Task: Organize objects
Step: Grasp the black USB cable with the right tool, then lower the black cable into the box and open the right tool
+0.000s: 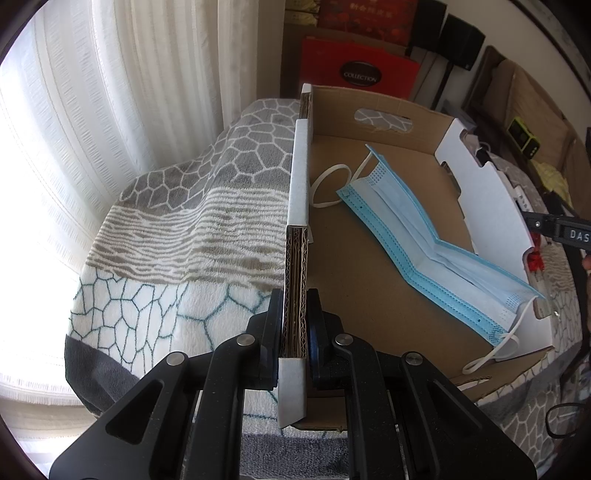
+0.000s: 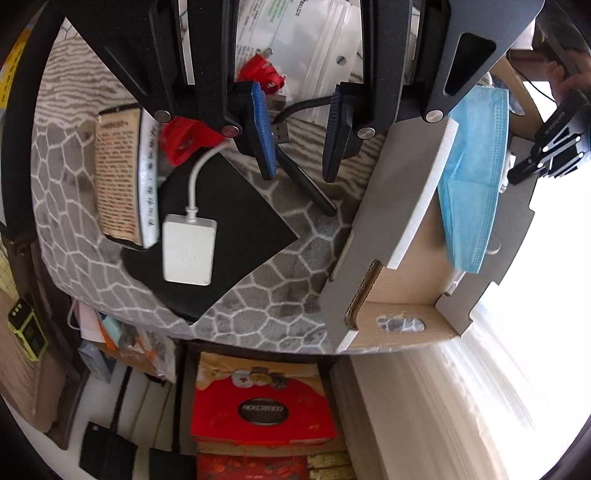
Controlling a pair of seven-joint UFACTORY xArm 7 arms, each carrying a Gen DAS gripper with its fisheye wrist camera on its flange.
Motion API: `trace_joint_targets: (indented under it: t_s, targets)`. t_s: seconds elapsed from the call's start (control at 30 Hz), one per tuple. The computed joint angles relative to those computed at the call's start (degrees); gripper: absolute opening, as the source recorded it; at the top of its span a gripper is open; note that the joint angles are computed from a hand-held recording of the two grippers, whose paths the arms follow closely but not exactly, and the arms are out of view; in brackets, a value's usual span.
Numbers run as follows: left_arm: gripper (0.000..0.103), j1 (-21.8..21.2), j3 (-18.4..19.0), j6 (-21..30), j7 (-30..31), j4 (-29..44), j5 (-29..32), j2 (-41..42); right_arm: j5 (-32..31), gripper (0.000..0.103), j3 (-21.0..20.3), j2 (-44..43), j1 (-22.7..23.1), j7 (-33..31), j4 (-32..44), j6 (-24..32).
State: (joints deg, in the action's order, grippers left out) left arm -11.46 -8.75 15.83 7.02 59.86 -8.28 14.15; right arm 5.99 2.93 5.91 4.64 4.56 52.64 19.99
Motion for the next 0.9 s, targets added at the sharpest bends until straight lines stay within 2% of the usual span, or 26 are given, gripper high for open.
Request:
trace_joint_targets:
  t_s: [0.2,0.37,0.53,0.67,0.77,0.9]
  targets:
    - [0.011,-0.04,0.05,0.06,-0.01,0.07,0.07,0.03,-4.96,0.025,-0.82,4.71,0.65,1.21,4.04,3.04]
    - [0.011,-0.30,0.38,-0.07,-0.51,0.24,0.77,0.30,-9.99,0.015,-1.95,4.52,1.68,4.70,3.61,2.38]
    - [0.011,-0.25,0.35,-0.10,-0.62,0.29,0.97,0.36,-7.50,0.015,-0.95,0.23,0.37,3.14,0.45,-0.26]
    - [0.011,-0.52,0.63,-0.13,-1.19,0.49,1.76,0.55,-19.94,0.012,-2.82,-4.19,1.16,13.46,-1.20,-1.42]
    - [0.011,-0.34,0.43,-0.10,-1.10,0.56,1.57,0.60,-20.78,0.011,-2.32,-7.05,-0.19,15.02,-1.36,-1.49]
    - [0.011,-0.32,0.40,-0.11,-1.19,0.66,1.52,0.71,-12.91,0.011,-1.65,-10.02,-0.27,8.51,-1.50,-2.13]
